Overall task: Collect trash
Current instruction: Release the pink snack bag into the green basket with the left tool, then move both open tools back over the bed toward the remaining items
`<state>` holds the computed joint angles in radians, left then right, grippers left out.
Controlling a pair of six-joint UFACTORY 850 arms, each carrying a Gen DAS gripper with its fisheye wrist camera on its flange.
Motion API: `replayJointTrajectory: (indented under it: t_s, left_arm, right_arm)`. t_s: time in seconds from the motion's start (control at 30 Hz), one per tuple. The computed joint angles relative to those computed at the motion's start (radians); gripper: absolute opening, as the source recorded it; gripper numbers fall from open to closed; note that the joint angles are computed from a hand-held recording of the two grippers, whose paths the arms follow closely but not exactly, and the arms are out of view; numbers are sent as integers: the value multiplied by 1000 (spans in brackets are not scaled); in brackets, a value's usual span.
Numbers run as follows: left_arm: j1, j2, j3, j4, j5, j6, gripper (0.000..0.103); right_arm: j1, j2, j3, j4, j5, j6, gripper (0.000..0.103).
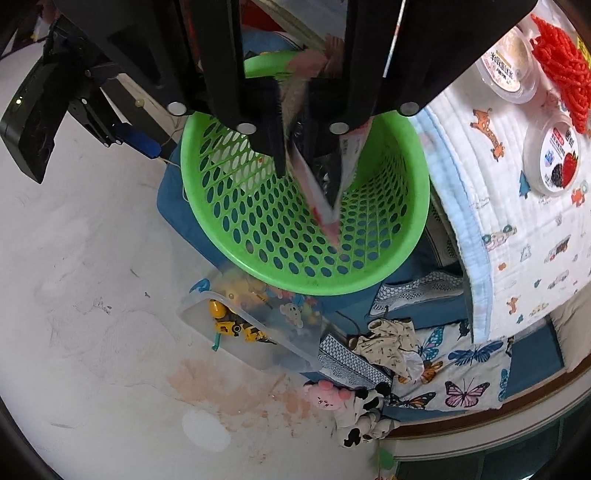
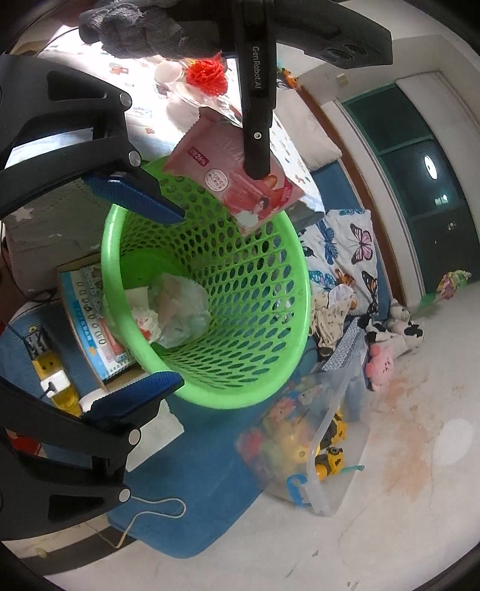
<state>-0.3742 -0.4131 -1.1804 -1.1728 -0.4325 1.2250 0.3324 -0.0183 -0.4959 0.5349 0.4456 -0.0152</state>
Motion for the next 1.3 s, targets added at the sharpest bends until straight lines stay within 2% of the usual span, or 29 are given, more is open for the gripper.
replayJointTrajectory:
  t_s: [0.07, 0.13, 0.17, 0.23, 0.37, 0.5, 0.67, 0.97, 1.17, 1.3]
  left_arm:
    - [5, 6, 10, -14, 12, 12, 31]
    - [8, 19, 27, -63, 30, 67, 43]
    - [8, 23, 31, -74, 35, 79, 46]
    - [15, 26, 33, -89, 20, 93, 46]
    - [27, 45, 52, -111, 21, 113, 55]
    - [48, 91, 98, -190, 26, 199, 58]
    - [84, 188, 199, -348, 70, 369, 70]
    - [197, 340, 359, -568, 133, 598, 85]
    - [298, 399, 433, -675, 179, 718, 87]
    - [369, 416, 463, -704, 190, 744, 87]
  right_arm:
    - [7, 2, 1, 2, 3, 4, 82]
    - [11, 3, 0, 15, 5, -3, 83]
    - [15, 5, 1, 29, 7, -14, 83]
    - [23, 11, 2, 65, 10, -40, 83]
    - [35, 21, 6, 93, 9, -63, 83]
    - [52, 33, 6, 117, 10, -88, 83]
    - [85, 36, -11, 119, 5, -89, 85]
    - [171, -11, -97, 128, -24, -154, 85]
    - [213, -68, -169, 65, -51, -130, 85]
    - [234, -111, -221, 10, -72, -102, 85]
